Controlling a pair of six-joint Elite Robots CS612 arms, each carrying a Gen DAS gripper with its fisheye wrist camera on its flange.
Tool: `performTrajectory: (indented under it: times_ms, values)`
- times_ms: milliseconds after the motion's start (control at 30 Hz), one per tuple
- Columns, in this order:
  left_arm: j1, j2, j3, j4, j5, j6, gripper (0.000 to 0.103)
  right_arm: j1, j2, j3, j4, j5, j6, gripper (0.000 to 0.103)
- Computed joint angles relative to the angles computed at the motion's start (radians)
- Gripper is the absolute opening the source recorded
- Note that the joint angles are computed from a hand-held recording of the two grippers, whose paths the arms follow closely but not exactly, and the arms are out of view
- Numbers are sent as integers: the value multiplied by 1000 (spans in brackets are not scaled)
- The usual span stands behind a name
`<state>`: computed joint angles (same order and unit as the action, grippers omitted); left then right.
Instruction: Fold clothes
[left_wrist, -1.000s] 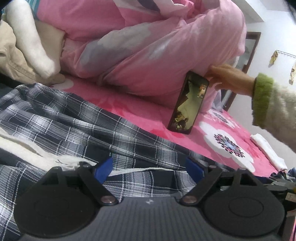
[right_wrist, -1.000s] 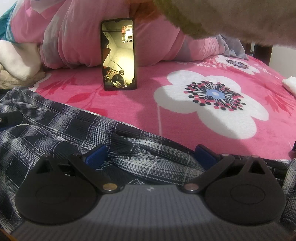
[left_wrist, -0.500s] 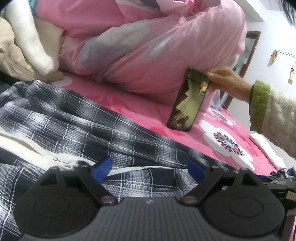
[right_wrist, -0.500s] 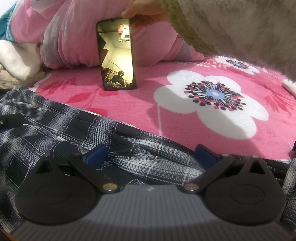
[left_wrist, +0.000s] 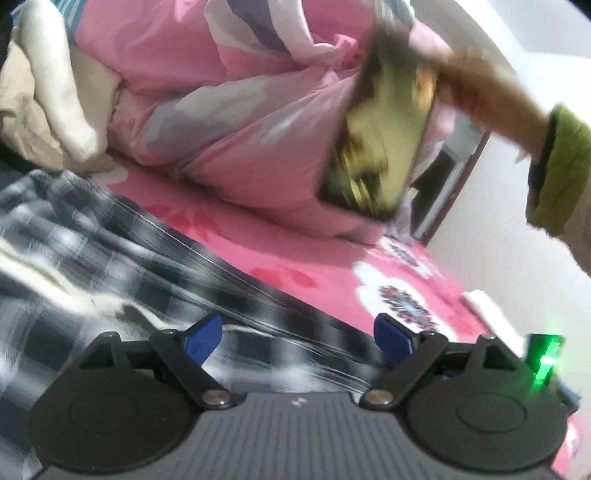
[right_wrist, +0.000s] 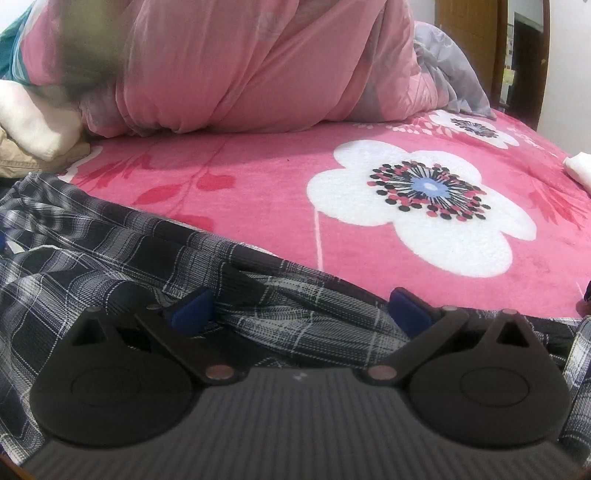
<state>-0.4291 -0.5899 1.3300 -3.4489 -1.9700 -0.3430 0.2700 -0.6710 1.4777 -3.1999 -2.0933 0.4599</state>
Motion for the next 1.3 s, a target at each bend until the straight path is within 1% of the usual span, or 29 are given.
performTrajectory:
  times_ms: [100, 133, 200, 267, 333, 467, 667, 833, 933, 1300]
  values:
    - [-8, -27, 79, -66, 32, -71, 90, 0, 0, 0, 0, 0, 0, 102]
    - [-11, -34, 104, -77, 38, -82, 90, 0, 0, 0, 0, 0, 0, 102]
    - [-15, -44, 146, -110, 40, -73, 90, 0, 0, 0, 0, 0, 0, 102]
    - [-20, -47, 173, -159, 48, -20, 90, 0, 0, 0, 0, 0, 0, 102]
    - [-23, -47, 184, -184, 49, 23, 90, 0, 0, 0, 0, 0, 0, 102]
    - [-13, -43, 174, -147, -7, -8, 90, 0, 0, 0, 0, 0, 0, 102]
    - [-4, -32, 151, -102, -8, -39, 90, 0, 0, 0, 0, 0, 0, 102]
    - [-8, -33, 156, -98, 7, -7, 91, 0, 0, 0, 0, 0, 0, 102]
    - [-8, -30, 150, -92, 2, 4, 93, 0, 0, 0, 2, 1, 0, 102]
    - [-4, -23, 142, -96, -13, -3, 93, 0, 0, -1, 4, 2, 0, 102]
